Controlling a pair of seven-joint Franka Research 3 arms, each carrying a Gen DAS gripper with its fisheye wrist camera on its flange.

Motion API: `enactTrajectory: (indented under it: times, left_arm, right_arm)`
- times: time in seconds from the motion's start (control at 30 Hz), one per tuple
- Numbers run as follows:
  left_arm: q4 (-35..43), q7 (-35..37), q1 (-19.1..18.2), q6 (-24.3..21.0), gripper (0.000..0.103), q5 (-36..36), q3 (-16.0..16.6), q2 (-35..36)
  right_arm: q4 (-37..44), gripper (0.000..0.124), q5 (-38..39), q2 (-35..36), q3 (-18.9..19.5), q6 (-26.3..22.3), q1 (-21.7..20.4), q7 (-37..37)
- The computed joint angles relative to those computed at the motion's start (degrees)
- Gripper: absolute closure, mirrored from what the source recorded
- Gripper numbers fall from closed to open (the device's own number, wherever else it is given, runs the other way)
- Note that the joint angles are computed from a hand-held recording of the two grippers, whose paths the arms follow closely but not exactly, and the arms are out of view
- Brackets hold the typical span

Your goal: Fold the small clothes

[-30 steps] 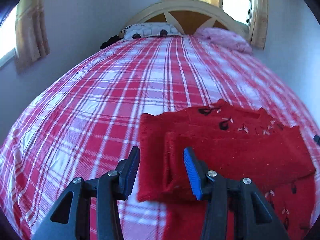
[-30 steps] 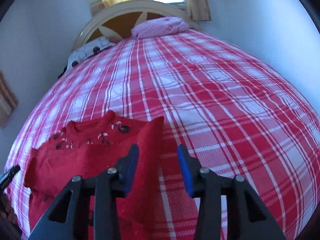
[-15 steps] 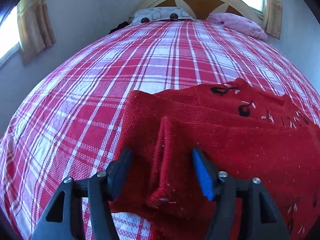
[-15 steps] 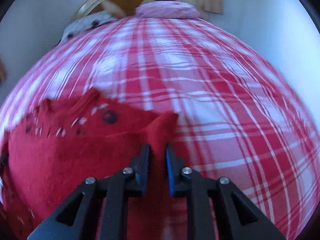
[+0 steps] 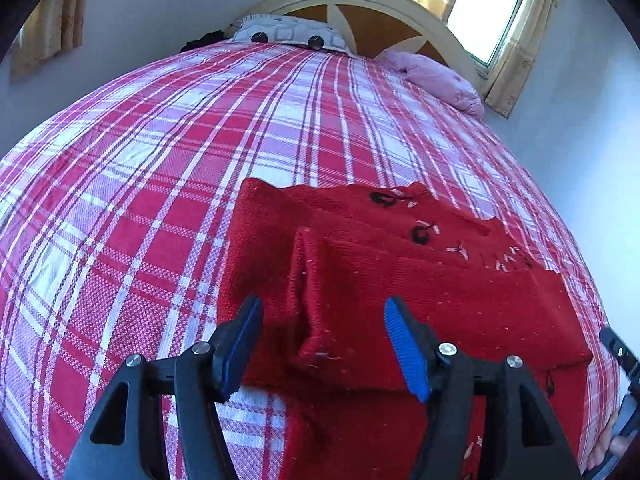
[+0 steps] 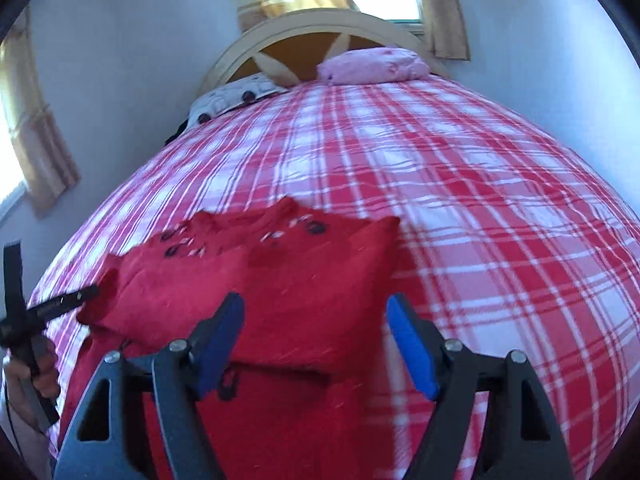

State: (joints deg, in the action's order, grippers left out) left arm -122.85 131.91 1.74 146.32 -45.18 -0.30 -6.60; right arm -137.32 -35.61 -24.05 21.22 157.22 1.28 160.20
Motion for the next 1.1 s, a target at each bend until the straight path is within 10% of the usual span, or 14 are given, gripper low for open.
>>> enactTrajectory:
  times: [0.27,0.37,0.5,0.8,0.97,1.1]
  left_arm:
    - [0.3,-0.8,-0.2,-0.2,0.088,5.3,-1.6,1.4]
    - [1.2,0.1,-0.8,-1.4,0.089,5.0,-1.6,0.0]
    - [5.6,2.3,-2.4,-8.5,0.09,-1.3,0.0,-2.3]
    - [20.1,-0.5,-4.6,-17.4,0.09,-10.3,-0.3,-3.7]
    - [22.0,-0.8,-5.8,-16.9,0.09,-12.4,-0.2,-4.6]
    - [20.9,-0.8,-6.3,-14.5,0.09,-11.7,-0.3,-4.5]
  right_arm:
    - [0.5,0.047,0.8,2.1,0.8,1.7,2.0,1.3]
    - [-0.8,0.049,2.2,1.1,0.0,1.9,3.4,0.8]
    - [-1.9,0.1,4.7,0.6,-0.4,1.7,5.0,-2.2]
    - [3.2,0.097,13.8,10.1,-4.7,12.7,12.5,-18.1]
    - [7.5,0.068,11.5,17.1,-2.4,22.0,6.1,-11.3]
    - [9.1,0.068,6.6,17.4,-1.9,11.0,1.4,-0.7]
